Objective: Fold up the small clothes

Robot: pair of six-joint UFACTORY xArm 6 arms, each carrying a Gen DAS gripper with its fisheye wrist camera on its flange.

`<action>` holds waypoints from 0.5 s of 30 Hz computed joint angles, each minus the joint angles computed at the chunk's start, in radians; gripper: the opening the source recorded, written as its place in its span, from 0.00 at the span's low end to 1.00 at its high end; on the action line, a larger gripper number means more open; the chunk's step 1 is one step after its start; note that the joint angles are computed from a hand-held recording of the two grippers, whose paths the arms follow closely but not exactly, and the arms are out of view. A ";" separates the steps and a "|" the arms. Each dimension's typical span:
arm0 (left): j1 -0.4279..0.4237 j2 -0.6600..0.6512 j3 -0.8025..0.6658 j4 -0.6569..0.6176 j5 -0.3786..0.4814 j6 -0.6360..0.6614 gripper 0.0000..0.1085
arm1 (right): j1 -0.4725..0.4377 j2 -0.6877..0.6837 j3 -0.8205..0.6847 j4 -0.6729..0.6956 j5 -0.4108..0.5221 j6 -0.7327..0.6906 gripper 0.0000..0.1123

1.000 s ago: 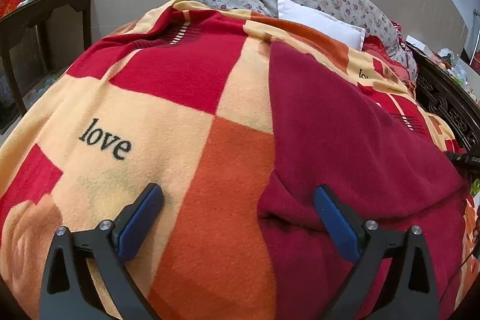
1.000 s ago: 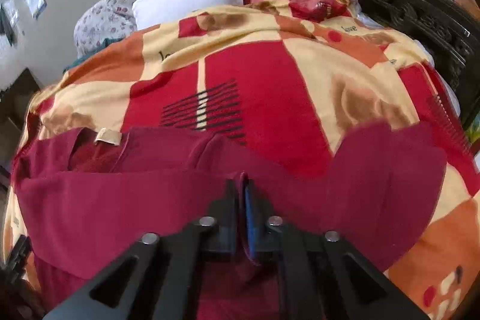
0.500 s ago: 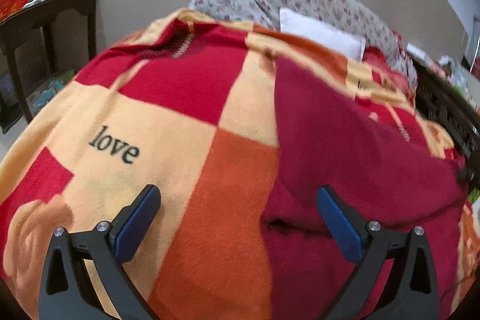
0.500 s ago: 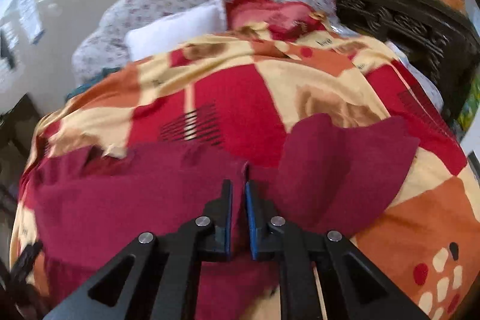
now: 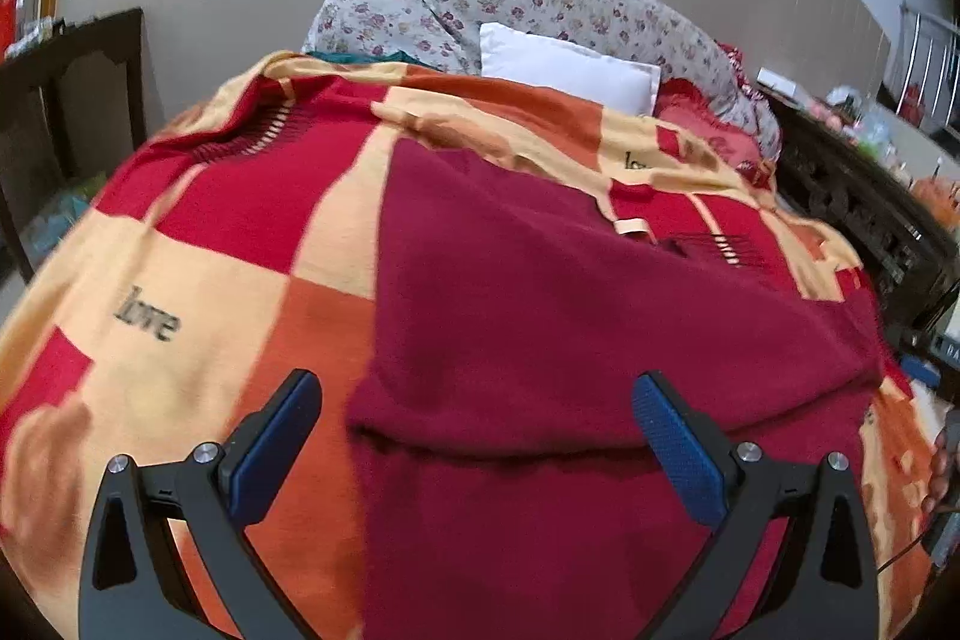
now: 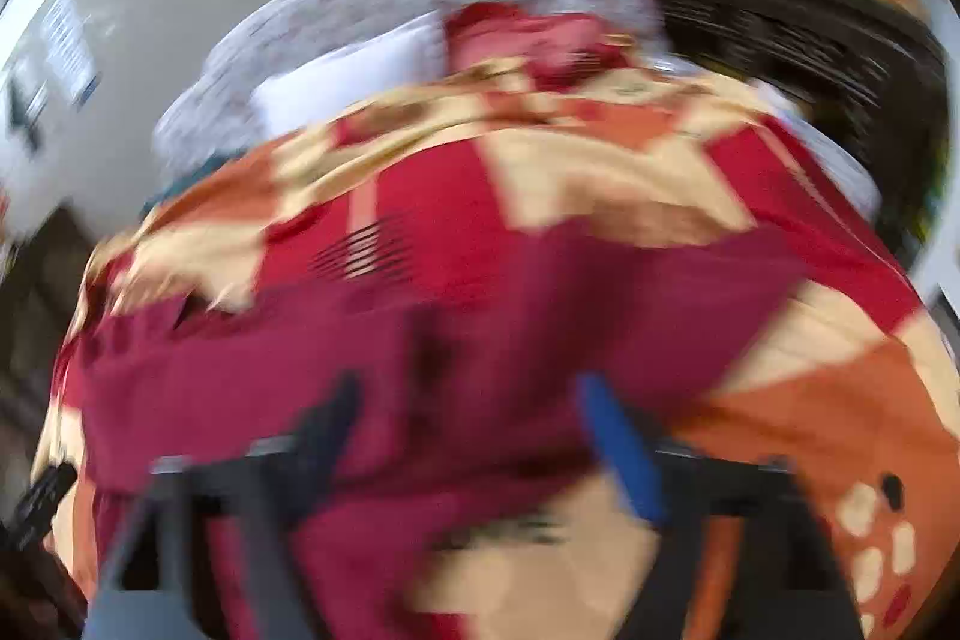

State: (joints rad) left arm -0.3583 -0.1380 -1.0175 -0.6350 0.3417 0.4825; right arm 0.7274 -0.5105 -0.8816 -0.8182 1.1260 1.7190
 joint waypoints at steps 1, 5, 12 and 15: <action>-0.001 0.009 -0.002 -0.010 0.000 0.002 0.95 | -0.012 -0.063 0.054 0.015 0.013 0.020 0.79; 0.002 0.034 -0.007 -0.091 0.003 0.040 0.95 | -0.148 -0.328 0.294 0.087 -0.104 0.129 0.79; 0.046 0.090 -0.048 -0.165 0.095 0.060 0.95 | -0.502 -0.468 0.513 0.186 -0.449 0.097 0.79; 0.052 0.095 -0.054 -0.202 0.103 0.097 0.95 | -0.608 -0.476 0.584 0.134 -0.581 0.181 0.58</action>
